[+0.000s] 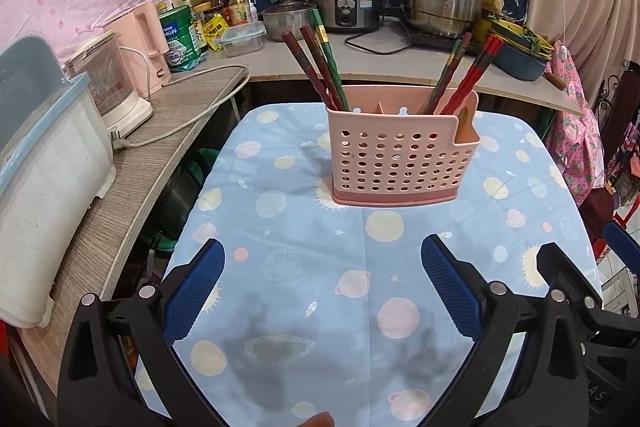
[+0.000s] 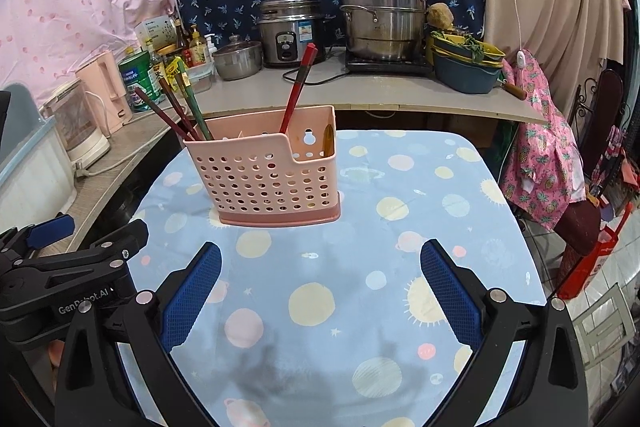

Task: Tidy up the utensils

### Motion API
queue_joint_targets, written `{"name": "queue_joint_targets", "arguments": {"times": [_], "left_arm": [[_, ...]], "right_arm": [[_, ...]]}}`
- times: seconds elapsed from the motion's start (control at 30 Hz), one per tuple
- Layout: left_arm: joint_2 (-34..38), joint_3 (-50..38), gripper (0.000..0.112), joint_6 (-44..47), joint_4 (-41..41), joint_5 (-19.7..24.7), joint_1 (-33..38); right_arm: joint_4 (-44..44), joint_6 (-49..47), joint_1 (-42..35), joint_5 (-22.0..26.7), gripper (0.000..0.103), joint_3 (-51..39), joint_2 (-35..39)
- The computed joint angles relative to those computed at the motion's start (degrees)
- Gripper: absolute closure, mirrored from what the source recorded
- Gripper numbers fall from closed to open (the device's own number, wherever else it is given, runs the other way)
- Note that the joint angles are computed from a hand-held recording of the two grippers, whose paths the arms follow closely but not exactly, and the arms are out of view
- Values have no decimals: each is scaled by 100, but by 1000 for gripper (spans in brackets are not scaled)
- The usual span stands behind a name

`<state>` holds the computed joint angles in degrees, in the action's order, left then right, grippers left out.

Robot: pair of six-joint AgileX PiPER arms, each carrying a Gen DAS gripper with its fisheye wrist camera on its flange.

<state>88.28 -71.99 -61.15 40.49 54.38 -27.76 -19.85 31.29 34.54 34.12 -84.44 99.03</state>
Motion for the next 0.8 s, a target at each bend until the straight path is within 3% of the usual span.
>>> {"name": "queue_joint_targets", "arguments": {"times": [0.8], "left_arm": [[190, 43, 18, -258, 258, -82, 74]], "right_arm": [[-305, 231, 25, -18, 7, -130, 257]]}}
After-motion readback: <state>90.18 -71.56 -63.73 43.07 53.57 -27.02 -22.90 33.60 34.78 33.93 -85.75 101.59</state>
